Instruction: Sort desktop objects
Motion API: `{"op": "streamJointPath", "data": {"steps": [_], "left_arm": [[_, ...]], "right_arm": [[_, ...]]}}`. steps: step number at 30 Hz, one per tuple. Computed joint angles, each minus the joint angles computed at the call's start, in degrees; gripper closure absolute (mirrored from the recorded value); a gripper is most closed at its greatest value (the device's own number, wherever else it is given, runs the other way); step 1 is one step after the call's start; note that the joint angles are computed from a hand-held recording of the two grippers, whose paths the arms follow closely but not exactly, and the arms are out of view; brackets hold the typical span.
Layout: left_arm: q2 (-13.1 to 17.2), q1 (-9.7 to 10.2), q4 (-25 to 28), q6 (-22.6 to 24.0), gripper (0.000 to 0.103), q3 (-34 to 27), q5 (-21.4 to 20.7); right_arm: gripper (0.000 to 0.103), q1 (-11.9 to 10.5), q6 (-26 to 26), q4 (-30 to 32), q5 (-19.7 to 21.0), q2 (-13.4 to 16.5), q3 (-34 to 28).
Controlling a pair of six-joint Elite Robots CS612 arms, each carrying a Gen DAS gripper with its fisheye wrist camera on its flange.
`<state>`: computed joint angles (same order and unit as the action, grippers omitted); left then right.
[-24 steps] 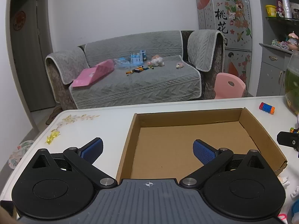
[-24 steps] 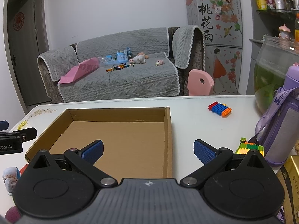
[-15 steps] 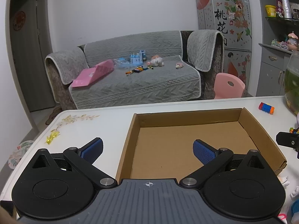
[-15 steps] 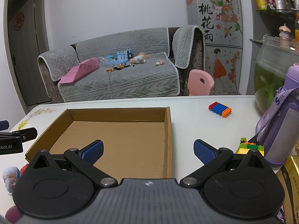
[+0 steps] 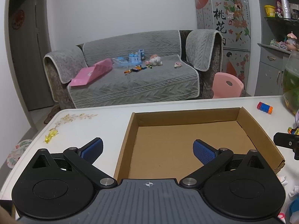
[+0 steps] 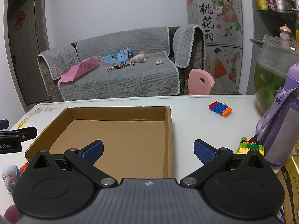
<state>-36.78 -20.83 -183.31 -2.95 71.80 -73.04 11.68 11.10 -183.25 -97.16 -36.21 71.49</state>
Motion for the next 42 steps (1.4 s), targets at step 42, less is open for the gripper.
{"op": "streamJointPath", "data": {"steps": [42], "left_arm": [[-3.94, 4.64, 11.16, -1.92, 0.000, 9.11, -3.05]], "right_arm": [[0.001, -2.51, -4.19, -3.66, 5.29, -7.02, 17.72]]}}
